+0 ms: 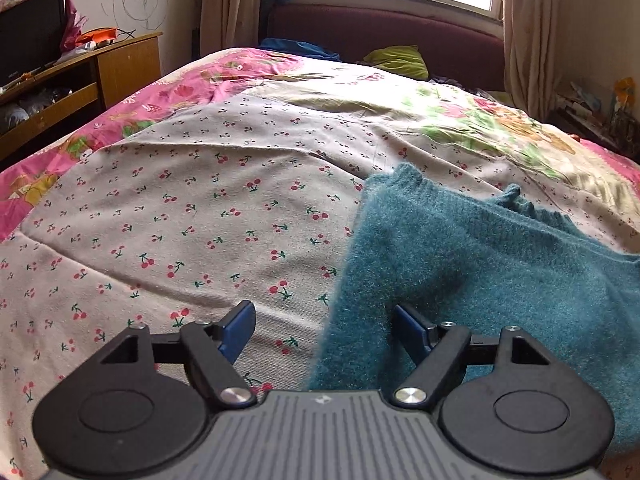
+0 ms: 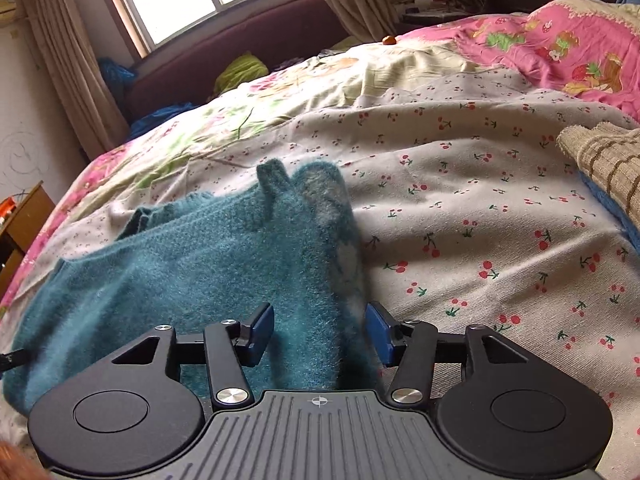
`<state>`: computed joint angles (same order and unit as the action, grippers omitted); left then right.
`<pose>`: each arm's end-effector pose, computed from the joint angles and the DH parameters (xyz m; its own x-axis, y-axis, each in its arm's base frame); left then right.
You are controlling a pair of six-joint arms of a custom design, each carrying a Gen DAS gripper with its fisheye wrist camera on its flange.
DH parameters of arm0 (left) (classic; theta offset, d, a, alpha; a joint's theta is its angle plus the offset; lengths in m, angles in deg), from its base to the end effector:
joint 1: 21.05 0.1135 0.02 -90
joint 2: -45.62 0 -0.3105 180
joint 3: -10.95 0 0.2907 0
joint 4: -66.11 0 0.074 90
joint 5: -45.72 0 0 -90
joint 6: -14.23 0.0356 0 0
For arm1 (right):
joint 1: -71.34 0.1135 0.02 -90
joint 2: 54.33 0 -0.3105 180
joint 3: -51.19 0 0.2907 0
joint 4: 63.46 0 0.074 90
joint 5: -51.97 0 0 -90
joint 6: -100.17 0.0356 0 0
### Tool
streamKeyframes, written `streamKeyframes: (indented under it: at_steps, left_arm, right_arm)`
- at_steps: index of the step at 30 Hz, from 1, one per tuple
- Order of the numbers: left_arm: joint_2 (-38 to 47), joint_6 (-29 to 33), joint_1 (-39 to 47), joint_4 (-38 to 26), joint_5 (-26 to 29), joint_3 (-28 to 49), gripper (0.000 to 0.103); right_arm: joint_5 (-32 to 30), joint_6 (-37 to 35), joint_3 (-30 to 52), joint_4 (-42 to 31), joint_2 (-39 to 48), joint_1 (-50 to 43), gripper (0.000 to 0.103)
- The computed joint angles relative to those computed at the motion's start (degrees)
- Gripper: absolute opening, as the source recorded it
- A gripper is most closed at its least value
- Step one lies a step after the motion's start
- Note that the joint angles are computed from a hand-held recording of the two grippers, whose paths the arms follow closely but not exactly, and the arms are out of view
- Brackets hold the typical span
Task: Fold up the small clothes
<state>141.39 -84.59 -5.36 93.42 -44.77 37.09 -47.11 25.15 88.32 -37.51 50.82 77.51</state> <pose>0.2247 0.0634 0.0761 -0.5981 -0.3273 -0.7315 -0.3726 0.9217 -0.1077 0.2887 0.0369 0.0705 -0.7011 0.1809 -0.6898 -0.0428 0.9548 0.2940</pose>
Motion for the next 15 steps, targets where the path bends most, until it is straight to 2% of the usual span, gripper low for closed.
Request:
streamKeyframes:
  at_steps: [3,8,11,12,15]
  left_arm:
    - [1.1,-2.0,2.4,1.8,3.1,-0.1,0.087]
    - [4.8,-0.5,3.5,4.9,4.9,0.1,0.089]
    - [2.7,-1.9,5.7,5.2,9.6,-1.7,0.089]
    - [2.3,-1.7,5.6,5.4,9.8,-2.1,0.089]
    - [6.4,-0.6,3.0,4.3,5.4,-0.3,0.092]
  right_arm:
    - [-1.7,1.0,2.1,0.0,3.2,-0.5,0.060]
    - [-2.9,0.8,3.7,0.8,5.7,-0.6,0.061]
    - [-4.0,1.1,3.0,2.1,5.6,-1.1,0.061]
    - [-3.9,1.0,3.0,2.3,5.9,-1.1,0.061]
    - [-3.8,0.9,3.8,2.4,7.3,-0.8,0.061]
